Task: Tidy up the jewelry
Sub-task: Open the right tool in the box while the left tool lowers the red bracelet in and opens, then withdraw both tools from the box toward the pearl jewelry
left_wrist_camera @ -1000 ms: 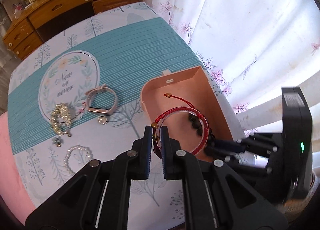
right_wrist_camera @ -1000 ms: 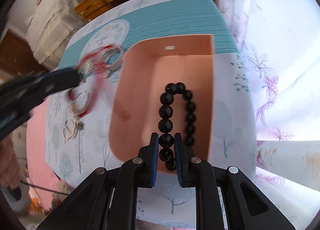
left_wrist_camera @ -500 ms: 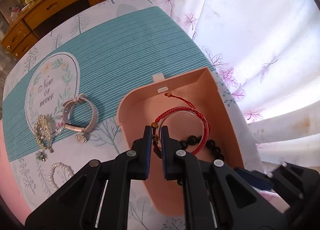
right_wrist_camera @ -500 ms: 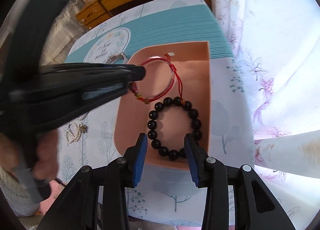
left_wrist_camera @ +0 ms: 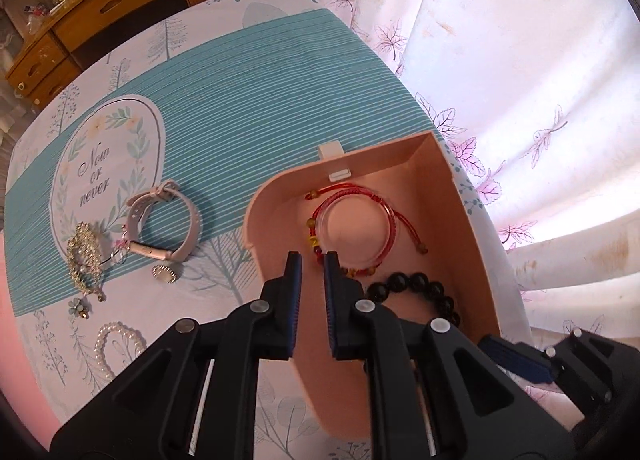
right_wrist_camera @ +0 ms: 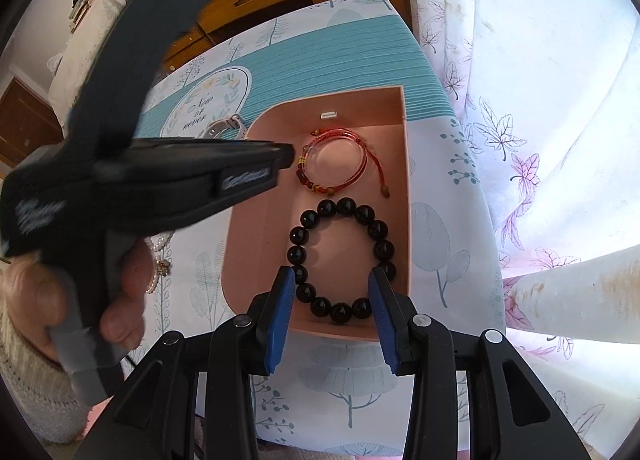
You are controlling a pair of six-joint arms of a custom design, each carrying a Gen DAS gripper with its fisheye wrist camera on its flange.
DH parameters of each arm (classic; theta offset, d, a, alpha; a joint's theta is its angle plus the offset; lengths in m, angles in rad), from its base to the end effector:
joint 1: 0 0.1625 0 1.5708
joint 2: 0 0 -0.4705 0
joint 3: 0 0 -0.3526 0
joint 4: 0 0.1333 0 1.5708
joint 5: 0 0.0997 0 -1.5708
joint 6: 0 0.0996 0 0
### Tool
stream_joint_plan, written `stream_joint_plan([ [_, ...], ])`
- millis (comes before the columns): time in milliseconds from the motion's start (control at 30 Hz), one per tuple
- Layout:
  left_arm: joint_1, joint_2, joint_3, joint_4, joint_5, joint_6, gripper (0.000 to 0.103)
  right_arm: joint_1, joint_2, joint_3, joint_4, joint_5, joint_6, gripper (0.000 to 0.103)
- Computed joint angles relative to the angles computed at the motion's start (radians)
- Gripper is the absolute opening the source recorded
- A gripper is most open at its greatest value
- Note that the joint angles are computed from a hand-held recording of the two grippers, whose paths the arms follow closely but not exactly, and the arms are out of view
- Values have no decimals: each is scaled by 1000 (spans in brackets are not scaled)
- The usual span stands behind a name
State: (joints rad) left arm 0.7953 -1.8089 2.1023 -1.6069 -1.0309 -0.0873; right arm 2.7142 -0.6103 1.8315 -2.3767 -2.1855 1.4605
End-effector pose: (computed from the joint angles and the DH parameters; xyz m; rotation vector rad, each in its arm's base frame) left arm -0.0791 -0.3443 0.4098 0.9452 2.3673 0.0046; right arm 0.5454 -0.1650 -0.0138 -0.2311 -2.5109 0.6291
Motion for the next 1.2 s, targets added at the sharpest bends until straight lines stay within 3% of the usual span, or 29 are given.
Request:
stream_joint_plan([
  [200, -9, -62, -52, 98, -1, -5, 10, -7, 31, -26, -15, 4, -40, 38],
  [333, -12, -94, -93, 193, 38, -23, 21, -9, 50, -51, -19, 7, -65, 38],
  [500, 52, -129, -197, 269, -19, 24, 21, -9, 81, -100, -17, 18, -105, 39],
  [533, 64, -138, -219, 284, -18, 36, 25, -8, 87, -110, -16, 21, -113, 39],
  [600, 84, -155, -257, 315, 10, 49, 50, -7, 100, -131, -11, 24, -130, 39],
  [633, 92, -164, -272, 324, 24, 54, 68, -6, 109, -145, -8, 25, -141, 39],
  [667, 105, -173, -287, 326, 38, 63, 70, -5, 117, -157, -6, 27, -152, 39],
  [1033, 364, -166, -488, 346, 122, 150, 70, -9, 222, -327, 45, 56, -295, 39],
  [1200, 461, -163, -514, 293, 131, 224, 70, -18, 253, -380, 65, 72, -339, 39],
])
